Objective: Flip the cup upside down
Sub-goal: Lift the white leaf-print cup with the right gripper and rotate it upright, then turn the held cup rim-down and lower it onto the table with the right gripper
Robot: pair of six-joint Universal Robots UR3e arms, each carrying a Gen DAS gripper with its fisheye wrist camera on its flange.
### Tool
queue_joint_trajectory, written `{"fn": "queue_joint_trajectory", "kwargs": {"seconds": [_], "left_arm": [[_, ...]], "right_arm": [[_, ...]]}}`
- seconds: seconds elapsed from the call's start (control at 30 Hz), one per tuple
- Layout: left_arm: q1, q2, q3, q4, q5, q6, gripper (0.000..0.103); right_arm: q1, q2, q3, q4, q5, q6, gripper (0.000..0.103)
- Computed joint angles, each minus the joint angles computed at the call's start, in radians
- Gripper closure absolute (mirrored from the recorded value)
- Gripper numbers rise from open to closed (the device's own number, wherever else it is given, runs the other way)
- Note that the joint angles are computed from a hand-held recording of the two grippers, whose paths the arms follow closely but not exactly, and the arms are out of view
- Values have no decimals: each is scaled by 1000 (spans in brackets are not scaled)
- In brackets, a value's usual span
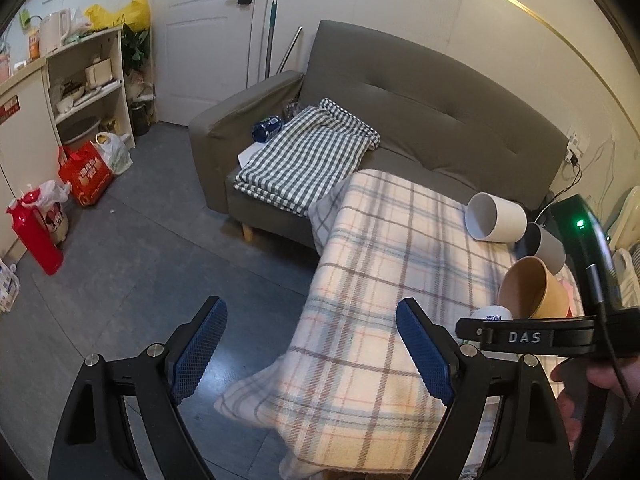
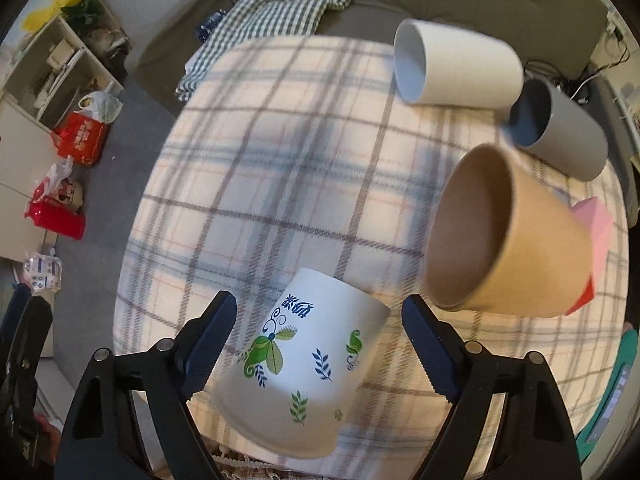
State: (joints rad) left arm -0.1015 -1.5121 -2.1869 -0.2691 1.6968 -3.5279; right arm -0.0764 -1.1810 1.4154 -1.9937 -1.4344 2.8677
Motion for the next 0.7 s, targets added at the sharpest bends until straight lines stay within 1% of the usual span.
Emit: {"fn": "queue_joint_trajectory", "kwargs": {"seconds": [0.07, 0.13, 0.17, 0.2, 0.3, 0.43, 0.5, 0.57, 0.7], "left_arm": [[8, 1, -6, 6, -12, 4, 14], [12, 2, -12, 9, -16, 8, 14], [15, 3, -14, 8, -17, 8, 14], [17, 6, -16, 7, -17, 6, 14], [22, 13, -23, 8, -18, -2, 14], [12, 18, -24, 4, -2, -10, 14], [2, 19, -21, 2, 8, -14, 14], [-6, 18, -16, 0, 16, -16, 14], [-9, 9, -5, -7, 12, -18, 14]], "right_arm": [[1, 23, -14, 8, 5, 7, 22], [-2, 41, -31, 22, 14, 18, 31], [-5, 45, -32, 23, 22, 20, 34], [-7, 44, -32, 22, 28, 21, 41], [-17, 18, -15, 7, 56, 14, 43], [-31, -60, 38, -42, 102, -26, 43], [-37, -114, 92, -106, 117, -56, 44], [-37, -182, 170, -207, 129, -108, 44], [-20, -267, 313, -417, 108, -184, 44]]}}
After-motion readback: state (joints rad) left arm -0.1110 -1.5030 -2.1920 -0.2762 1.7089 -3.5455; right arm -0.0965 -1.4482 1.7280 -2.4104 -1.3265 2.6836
